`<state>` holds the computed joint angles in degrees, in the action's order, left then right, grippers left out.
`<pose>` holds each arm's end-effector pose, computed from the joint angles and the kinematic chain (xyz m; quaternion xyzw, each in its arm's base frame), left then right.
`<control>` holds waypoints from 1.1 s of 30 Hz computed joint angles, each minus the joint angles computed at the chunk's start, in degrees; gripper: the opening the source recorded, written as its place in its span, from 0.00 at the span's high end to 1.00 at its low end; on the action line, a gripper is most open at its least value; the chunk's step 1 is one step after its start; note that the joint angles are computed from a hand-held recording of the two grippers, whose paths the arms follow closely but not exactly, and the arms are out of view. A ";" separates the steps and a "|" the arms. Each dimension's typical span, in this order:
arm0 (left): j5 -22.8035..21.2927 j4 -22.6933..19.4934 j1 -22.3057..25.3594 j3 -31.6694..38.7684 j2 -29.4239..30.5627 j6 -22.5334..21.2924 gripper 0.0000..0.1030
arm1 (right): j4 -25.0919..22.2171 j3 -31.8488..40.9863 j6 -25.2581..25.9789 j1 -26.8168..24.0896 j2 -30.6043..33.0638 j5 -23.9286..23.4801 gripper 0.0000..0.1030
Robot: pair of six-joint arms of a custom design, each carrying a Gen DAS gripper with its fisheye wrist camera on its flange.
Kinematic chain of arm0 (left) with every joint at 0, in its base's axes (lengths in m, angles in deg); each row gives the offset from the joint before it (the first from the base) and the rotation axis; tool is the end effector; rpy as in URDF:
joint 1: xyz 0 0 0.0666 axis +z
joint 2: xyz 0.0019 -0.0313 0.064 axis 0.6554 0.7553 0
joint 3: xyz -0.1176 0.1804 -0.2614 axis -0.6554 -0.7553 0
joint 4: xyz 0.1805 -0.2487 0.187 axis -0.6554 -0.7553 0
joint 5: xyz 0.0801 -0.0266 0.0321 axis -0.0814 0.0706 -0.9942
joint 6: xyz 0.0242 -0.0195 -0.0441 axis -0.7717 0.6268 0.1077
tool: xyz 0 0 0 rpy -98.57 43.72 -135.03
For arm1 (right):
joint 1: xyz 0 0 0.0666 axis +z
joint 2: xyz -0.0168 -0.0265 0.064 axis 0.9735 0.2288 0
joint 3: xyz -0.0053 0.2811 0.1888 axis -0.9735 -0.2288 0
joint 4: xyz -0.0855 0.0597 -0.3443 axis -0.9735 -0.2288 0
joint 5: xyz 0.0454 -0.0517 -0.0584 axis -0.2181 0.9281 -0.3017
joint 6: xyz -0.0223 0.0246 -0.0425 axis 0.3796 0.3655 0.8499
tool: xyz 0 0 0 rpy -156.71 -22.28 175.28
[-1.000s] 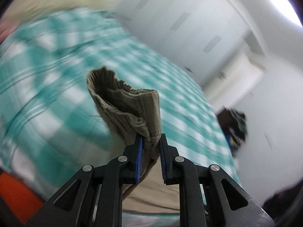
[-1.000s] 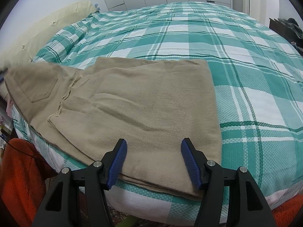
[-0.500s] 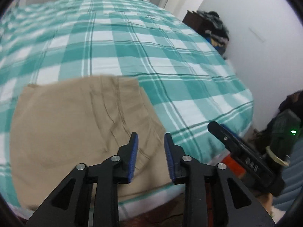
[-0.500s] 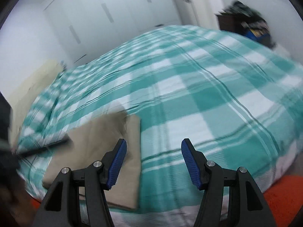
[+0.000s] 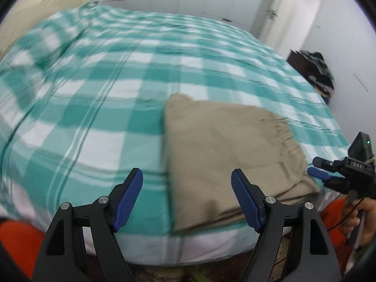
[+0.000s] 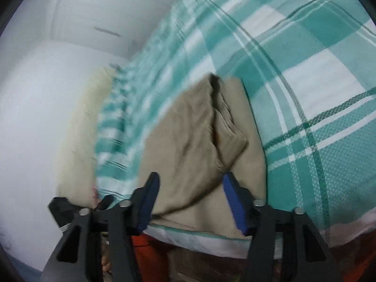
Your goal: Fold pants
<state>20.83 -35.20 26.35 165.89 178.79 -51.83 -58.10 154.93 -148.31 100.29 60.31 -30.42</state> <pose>0.5967 -0.1678 0.4242 0.2150 0.9153 -0.1800 0.2893 0.4466 0.1962 0.3487 0.3196 0.8310 0.3428 0.2996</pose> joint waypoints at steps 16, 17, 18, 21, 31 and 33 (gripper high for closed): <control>-0.31 5.36 -4.58 -10.61 -4.95 -7.97 0.36 | -18.06 13.93 7.78 0.83 5.97 11.14 0.93; -0.16 5.89 -4.53 -11.30 -5.40 -8.34 0.35 | -15.93 12.03 6.40 0.99 4.78 9.59 0.90; -0.42 6.14 -4.54 -11.62 -5.63 -8.69 0.35 | -13.04 10.10 5.07 0.91 3.99 6.46 0.84; -2.57 6.80 -4.60 -11.82 -5.73 -8.54 0.34 | -9.24 8.45 3.02 0.96 4.69 0.44 0.39; -11.69 11.05 -4.86 -14.63 -7.71 -10.51 0.32 | -10.12 10.49 0.27 0.54 9.01 2.54 0.40; -12.45 11.33 -4.95 -14.68 -7.60 -11.02 0.31 | -10.06 11.05 0.48 0.61 9.44 3.03 0.41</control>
